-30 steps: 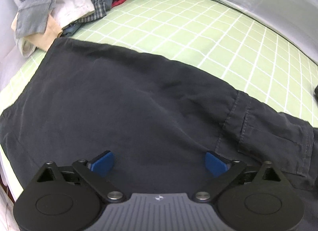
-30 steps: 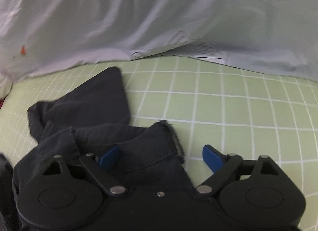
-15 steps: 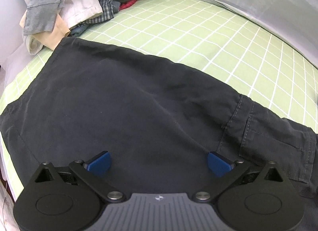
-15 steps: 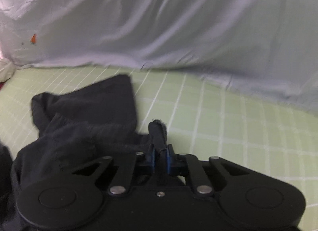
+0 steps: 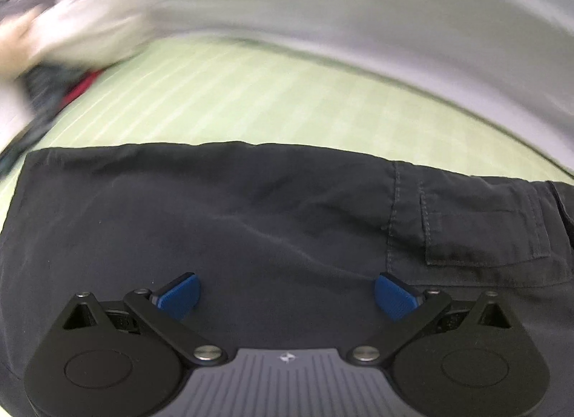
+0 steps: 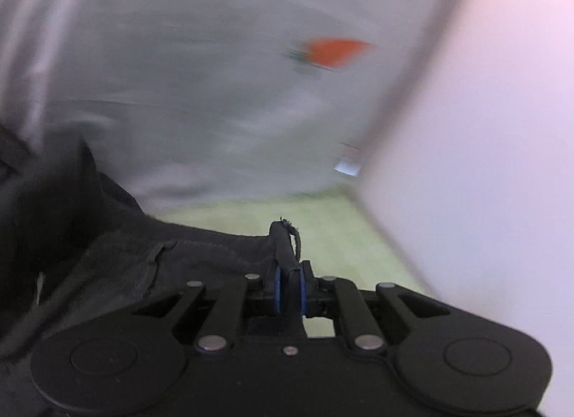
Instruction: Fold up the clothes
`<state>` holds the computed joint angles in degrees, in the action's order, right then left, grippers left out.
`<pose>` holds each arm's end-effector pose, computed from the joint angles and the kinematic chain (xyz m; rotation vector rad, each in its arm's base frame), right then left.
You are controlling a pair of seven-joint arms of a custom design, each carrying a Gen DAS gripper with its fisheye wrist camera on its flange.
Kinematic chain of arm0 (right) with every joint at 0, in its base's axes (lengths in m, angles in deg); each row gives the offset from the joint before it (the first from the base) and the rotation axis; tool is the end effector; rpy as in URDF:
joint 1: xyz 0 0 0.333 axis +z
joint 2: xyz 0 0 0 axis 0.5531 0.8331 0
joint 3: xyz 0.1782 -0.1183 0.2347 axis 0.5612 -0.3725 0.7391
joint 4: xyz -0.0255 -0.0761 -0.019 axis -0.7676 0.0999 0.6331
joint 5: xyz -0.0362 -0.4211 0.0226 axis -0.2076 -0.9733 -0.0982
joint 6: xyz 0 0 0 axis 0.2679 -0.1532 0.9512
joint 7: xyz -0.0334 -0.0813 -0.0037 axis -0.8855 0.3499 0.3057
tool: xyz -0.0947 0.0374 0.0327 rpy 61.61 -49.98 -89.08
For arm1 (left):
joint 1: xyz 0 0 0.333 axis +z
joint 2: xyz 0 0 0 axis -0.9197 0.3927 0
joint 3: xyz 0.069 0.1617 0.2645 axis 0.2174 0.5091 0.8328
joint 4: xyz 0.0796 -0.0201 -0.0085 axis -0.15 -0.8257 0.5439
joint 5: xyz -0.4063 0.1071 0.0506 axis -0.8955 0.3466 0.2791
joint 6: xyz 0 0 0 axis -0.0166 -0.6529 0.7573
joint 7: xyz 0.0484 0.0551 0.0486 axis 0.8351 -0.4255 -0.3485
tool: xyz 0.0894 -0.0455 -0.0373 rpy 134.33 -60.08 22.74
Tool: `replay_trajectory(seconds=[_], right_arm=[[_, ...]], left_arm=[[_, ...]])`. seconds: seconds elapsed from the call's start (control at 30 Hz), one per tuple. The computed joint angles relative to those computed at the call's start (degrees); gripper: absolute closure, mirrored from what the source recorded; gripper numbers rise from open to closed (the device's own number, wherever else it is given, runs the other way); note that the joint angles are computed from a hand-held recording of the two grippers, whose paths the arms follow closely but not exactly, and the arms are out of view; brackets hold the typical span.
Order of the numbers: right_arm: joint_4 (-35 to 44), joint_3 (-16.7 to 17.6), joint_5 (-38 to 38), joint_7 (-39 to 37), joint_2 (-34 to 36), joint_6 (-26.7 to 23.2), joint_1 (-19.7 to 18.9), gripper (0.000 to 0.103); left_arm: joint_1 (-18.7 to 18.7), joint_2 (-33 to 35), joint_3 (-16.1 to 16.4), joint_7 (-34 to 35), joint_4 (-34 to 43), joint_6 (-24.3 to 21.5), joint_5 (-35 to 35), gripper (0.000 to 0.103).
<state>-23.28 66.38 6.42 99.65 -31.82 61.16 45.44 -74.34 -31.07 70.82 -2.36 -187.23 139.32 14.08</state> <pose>0.6715 0.0989 0.4821 -1.5332 2.0710 -1.2559 0.6117 -0.1623 0.4995 -2.2378 1.3564 -0.3880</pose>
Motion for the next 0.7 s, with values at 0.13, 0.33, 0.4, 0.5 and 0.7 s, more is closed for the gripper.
replay_trajectory(seconds=[0.13, 0.33, 0.4, 0.5, 0.7], right_arm=[[-9.2, 0.6, 2.3, 7.9, -8.2, -8.9, -0.7, 0.093], [-21.9, 4.2, 8.5, 11.2, -18.4, -12.6, -2.6, 0.086], [-25.1, 5.4, 9.8, 12.6, -21.7, -11.3, -3.2, 0.075], [-28.0, 7.9, 10.0, 12.8, -25.7, -11.0, -3.1, 0.04], [-32.8, 11.6, 13.5, 10.3, -31.8, -3.7, 0.1, 0.007]], left_arm=[[-0.9, 7.0, 0.4, 7.2, 7.3, 4.0, -0.4, 0.0], [-2.9, 9.6, 2.1, 13.1, 11.2, 3.2, -4.1, 0.002], [-3.3, 6.6, 2.3, 11.9, 8.2, 3.1, -4.0, 0.002], [-3.2, 0.8, 1.4, 9.6, 2.3, 4.0, -3.8, 0.002], [-1.6, -13.4, -3.1, 8.6, -11.7, 2.4, -8.1, 0.001]])
